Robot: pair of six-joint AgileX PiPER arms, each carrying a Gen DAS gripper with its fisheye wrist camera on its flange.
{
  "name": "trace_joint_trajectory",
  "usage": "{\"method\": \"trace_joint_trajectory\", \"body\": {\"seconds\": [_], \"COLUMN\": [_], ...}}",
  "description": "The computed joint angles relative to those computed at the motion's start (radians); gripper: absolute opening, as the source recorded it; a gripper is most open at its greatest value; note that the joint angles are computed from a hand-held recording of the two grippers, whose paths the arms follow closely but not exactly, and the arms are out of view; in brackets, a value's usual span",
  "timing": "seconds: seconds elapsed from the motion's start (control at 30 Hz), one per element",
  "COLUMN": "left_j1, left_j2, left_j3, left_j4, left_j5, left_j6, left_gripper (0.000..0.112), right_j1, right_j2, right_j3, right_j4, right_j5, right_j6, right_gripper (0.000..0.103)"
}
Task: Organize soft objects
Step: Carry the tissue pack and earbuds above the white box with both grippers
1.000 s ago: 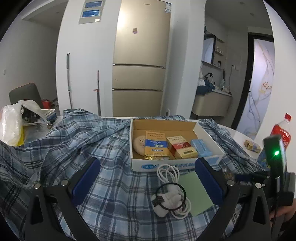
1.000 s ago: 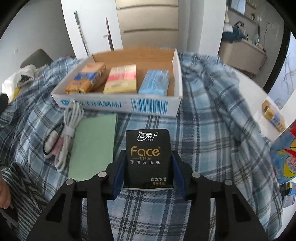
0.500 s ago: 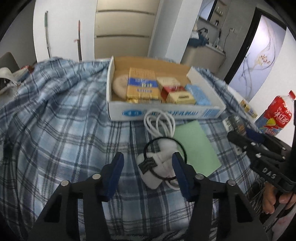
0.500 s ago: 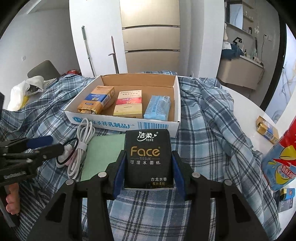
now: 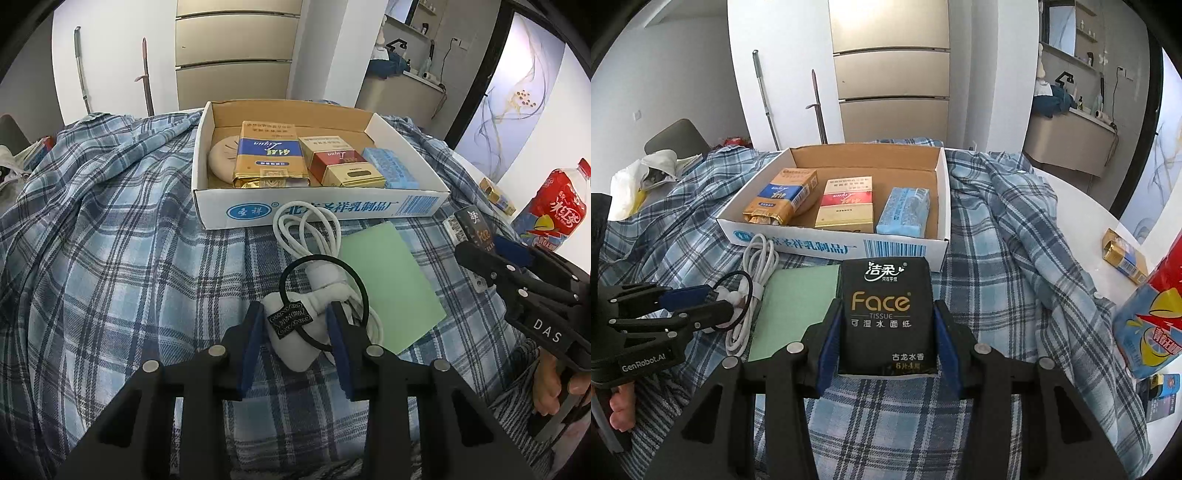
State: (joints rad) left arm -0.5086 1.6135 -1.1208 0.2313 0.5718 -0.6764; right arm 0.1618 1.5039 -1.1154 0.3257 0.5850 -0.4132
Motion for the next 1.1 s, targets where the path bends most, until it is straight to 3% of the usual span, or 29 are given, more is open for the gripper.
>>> {"method": "trace_joint_trajectory", "body": {"seconds": [0.17,0.27,0.43,0.53,0.7,0.97,1.1], "left_j1": [-0.039,-0.073,-0.151,-0.178,-0.251,-0.282,-0.311], "left_j2": [-0.010,-0.056,-0.139,-0.187,-0.232,-0.255,-0.277], "left_j3": [0.005,0.044,0.119,0.167,0.217,0.232,0.189], "left_j4": [0.098,0.229,0.588,0.781,1.069,1.125,1.064], "left_j5": [0.004,-0.030,-0.068,-0.091,-0.053,0.009,0.080], "left_j6": [-0.065,-0.180,-0.515,-0.694,-0.932,-1.009,-0.963], "left_gripper": [0.022,0.021,0.021,0.021,0.021,0.021,0.021], "right_j1": [0.002,-0.009,-0.017,0.003,-0.007,0.002,-0.008], "right_j2": [-0.005,-0.015,-0.088,-0.119,-0.158,-0.206,-0.226], "right_j3": [0.005,0.015,0.080,0.109,0.148,0.199,0.210], "right_j4": [0.002,0.043,0.132,0.099,0.258,0.440,0.498], "right_j5": [-0.007,-0.019,-0.118,-0.178,-0.212,-0.261,-0.274], "right_j6": [-0.002,-0.036,-0.119,-0.098,-0.271,-0.487,-0.529], "right_gripper": [0.046,0.046,0.046,0.046,0.046,0.046,0.046]}}
